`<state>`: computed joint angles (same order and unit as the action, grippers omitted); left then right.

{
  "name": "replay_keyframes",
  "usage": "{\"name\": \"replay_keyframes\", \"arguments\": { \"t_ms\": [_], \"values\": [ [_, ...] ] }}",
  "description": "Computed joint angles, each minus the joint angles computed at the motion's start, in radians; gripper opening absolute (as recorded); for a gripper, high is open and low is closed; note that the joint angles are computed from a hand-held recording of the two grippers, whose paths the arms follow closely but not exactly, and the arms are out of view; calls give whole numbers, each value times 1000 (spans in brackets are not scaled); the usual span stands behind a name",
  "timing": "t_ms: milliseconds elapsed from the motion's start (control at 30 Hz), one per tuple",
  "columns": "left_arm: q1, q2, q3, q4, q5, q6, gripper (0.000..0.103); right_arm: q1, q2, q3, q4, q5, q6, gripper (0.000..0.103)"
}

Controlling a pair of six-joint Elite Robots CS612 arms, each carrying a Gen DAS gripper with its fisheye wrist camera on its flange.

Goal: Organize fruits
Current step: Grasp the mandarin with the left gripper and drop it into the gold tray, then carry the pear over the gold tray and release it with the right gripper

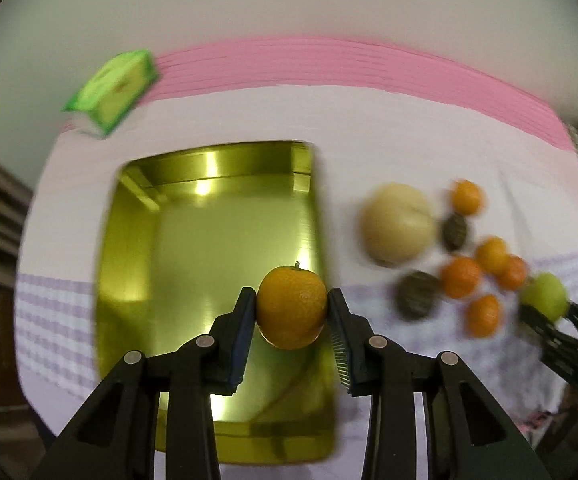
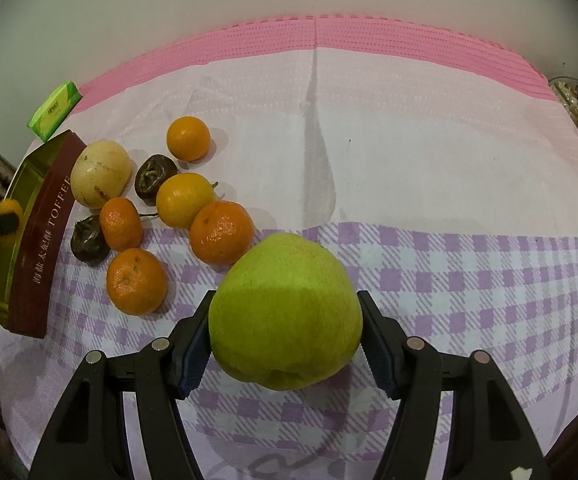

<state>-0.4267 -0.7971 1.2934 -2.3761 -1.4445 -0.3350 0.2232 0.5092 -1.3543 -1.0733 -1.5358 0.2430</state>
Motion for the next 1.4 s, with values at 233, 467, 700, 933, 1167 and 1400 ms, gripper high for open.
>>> {"name": "replay_keyframes", "arguments": {
  "t_ms": [233, 467, 700, 933, 1167, 1400],
  "values": [
    [49, 30, -36, 67, 51, -35, 37, 5, 0, 3, -3, -13, -4, 63],
    [65, 59, -58, 104, 59, -51, 37, 7, -1, 4, -3, -21, -6, 63],
    [63, 75, -73, 120, 62, -55, 37, 8, -1, 5, -6, -27, -10, 63],
    [59, 77, -70, 117, 64, -52, 38, 8, -1, 6, -7, -30, -12, 63],
    [58, 79, -71, 122, 55, -60, 51, 10, -2, 7, -7, -36, -13, 63],
    [59, 49, -29, 66, 48, -52, 69, 12, -2, 9, -12, -42, -12, 63]
  ]
}}
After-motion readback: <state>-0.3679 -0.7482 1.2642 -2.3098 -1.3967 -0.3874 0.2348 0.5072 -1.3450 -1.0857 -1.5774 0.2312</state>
